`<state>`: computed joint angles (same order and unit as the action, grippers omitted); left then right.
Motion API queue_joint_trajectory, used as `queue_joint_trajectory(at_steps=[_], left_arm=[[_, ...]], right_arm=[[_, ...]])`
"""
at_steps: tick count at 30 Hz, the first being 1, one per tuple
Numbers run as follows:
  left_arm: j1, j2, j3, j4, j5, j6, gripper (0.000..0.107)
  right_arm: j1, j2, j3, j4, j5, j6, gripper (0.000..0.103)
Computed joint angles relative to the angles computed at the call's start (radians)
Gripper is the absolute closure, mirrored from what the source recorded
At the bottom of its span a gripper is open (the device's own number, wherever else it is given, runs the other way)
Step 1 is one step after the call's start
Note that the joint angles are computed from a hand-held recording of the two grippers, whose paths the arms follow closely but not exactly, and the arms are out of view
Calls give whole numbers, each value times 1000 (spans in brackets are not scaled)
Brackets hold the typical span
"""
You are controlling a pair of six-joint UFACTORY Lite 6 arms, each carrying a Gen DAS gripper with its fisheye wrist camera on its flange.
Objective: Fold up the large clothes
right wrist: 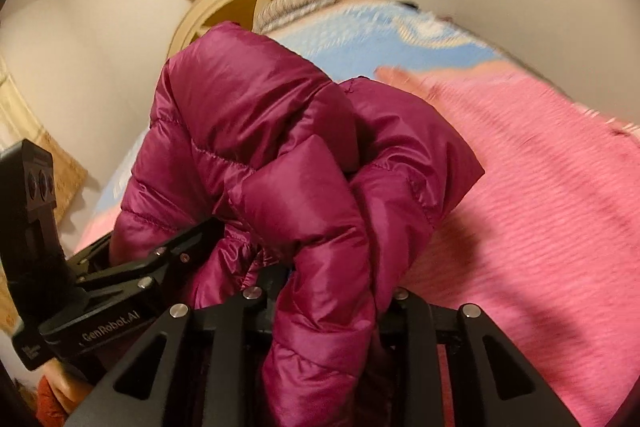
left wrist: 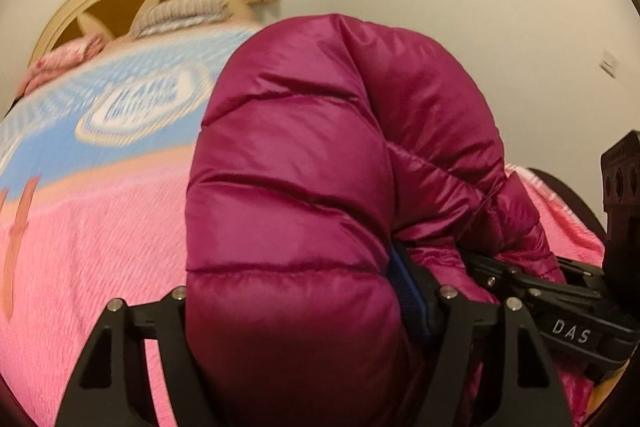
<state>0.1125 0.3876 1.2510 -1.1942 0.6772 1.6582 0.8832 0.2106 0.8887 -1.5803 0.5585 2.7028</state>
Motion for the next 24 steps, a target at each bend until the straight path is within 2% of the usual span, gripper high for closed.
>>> queue_joint_trajectory(at_steps=[3,8,12,15,20,22,24], left_arm=[[-64,-32,14,-1,30,-58,33],[-168,-27,63,-39,62,-106,33],[-249,44,162,-31,23,-176,33],[-304,140,282,-1,-27,-262,33],[-374,381,580,173,-88,-519,33],[-397,444,661,282,-107,-639,34],[-417,566,840,440,-85,-809,35]], right_arm=[[25,-144,-85,105,82,-102,76],[78,-373,-181,292,280,-338,76],[19,-463,-223,318,334,-471,76],[-86,-479,-240,288,278,-525,77],[-303,-428,-248,176,91,-526,77],[-420,-360,-241,67,-21,-467,78],[-523,-280,-229,-99,-132,-333,78]])
